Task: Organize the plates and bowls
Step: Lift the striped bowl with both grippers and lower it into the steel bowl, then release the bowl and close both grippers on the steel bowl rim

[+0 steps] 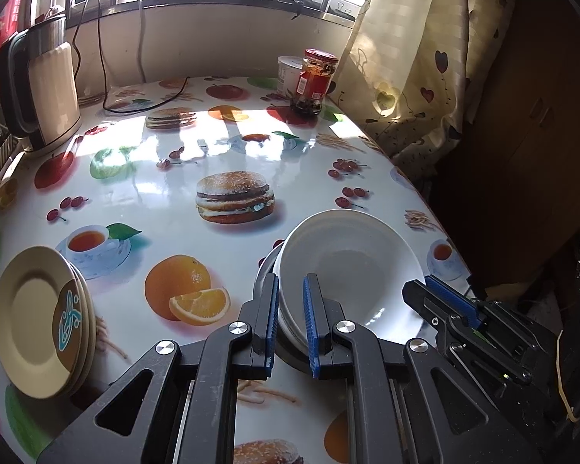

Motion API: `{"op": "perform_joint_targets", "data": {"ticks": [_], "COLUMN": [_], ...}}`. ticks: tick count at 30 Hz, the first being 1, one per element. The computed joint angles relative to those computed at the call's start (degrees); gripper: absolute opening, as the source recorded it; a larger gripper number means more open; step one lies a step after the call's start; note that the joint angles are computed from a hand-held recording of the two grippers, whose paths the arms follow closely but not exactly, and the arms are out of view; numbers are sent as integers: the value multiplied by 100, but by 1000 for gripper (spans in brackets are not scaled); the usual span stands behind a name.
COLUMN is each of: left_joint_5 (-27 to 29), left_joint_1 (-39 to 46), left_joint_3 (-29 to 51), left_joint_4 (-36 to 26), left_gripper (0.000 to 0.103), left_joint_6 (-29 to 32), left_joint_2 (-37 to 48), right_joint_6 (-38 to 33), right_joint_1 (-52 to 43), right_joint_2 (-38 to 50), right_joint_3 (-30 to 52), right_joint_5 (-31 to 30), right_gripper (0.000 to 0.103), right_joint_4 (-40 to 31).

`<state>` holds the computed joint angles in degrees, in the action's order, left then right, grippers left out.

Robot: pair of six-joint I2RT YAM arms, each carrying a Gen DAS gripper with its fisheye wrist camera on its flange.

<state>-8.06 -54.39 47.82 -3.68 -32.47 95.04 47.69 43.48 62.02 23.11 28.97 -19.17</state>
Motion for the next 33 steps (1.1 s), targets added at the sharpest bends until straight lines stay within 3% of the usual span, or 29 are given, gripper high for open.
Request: {"op": "perform_joint_targets", "data": {"ticks": [14,18,24,29,33], "left_joint_5": [-38,-152,-57,244,388], "left_joint_1": [-39,-15,215,419,467], "left_joint_3": [-120,-398,-946,-1374,-1498], "left_joint_4": [127,324,594,1022,1262], "left_gripper": [13,14,34,35,35], "left_joint_6": [36,95,17,-116,-185], "left_joint_2": [-225,-463,-801,-833,-602], "right_joint_6": [20,188,640,1029,1212], "right_joint_1": [23,140,349,410,369], "right_joint_2": [-289,-672,-1365,-1822,-1846], "right_joint_3": [-65,-126,-254,-520,-827], "right_joint_5": [132,318,660,736,574], "right_gripper": [17,31,37,39,39], "right_joint_4": [-114,-369,-1031,-1382,-1232]}}
